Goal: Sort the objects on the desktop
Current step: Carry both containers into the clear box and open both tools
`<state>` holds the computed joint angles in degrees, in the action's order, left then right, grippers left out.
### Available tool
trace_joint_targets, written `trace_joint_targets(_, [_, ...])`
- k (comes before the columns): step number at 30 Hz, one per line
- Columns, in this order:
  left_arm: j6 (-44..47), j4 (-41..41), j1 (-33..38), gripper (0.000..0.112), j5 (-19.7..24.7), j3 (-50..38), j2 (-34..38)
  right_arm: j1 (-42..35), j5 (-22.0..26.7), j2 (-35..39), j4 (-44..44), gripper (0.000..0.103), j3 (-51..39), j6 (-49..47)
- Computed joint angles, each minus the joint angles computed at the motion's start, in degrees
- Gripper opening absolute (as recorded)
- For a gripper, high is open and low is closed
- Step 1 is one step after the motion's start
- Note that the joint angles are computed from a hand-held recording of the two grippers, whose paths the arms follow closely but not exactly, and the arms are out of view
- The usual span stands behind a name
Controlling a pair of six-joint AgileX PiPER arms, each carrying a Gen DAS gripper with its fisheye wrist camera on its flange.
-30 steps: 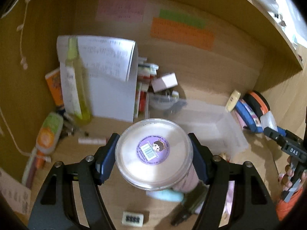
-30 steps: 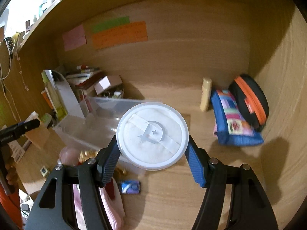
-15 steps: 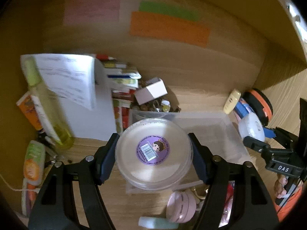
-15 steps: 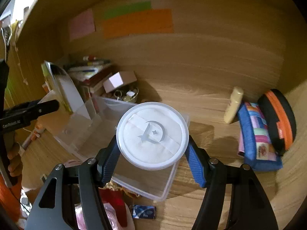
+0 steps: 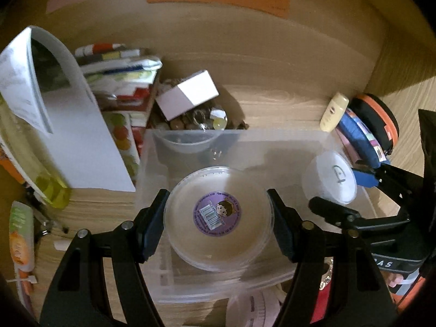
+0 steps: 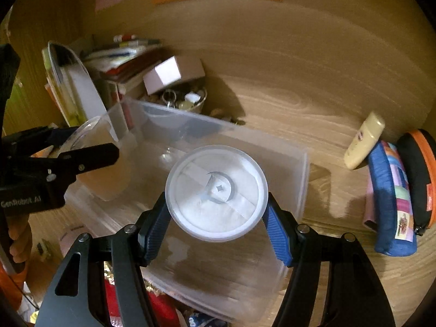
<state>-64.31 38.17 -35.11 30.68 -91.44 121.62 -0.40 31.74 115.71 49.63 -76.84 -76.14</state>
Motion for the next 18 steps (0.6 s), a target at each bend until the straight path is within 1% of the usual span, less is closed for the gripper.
trace_joint_targets(2, [0.8, -0.7, 0.1, 0.070, -0.3, -0.1, 0.4, 0.8, -0.5, 0.9, -2.4, 0.062, -0.9, 2.0])
trace_joint_targets(3, [2.4, -2.3, 0.3, 0.070, -0.9, -0.4, 0.6, 1.1, -0.6, 1.3, -3.4, 0.062, -1.3, 2.9])
trace_joint_targets(5, [5.4, -5.9, 1.1, 0.070, -2.1, -0.2, 0.6, 1.2, 0.9, 2.2, -4.8, 0.062, -2.7, 4.7])
trace_joint_targets(7, [7.1, -7.3, 1.3, 0.070, -1.4, -1.6, 1.7, 1.2, 2.7, 3.2, -5.5, 0.062, -4.2, 5.9])
trace_joint_targets(11, [8.2, -7.7, 1.0, 0.070, 1.0, -4.0, 3.4, 2.0, 2.0, 4.1, -8.3, 0.062, -5.2, 8.2])
trace_joint_targets(13, [6.4, -5.2, 0.3, 0.068, 3.0, -5.1, 4.2, 2.2, 1.9, 4.4, -9.0, 0.062, -5.5, 8.5])
trace_joint_targets(16, [6.3, -4.5, 0.1, 0.068, 3.2, -5.3, 4.2, 2.6, 1.4, 4.3, -9.4, 0.062, -5.4, 9.0])
trace_joint_targets(18, [6.4, -4.3, -0.1, 0.068, 3.7, -5.6, 4.4, 2.7, 2.3, 4.5, -10.0, 0.062, -6.0, 9.7])
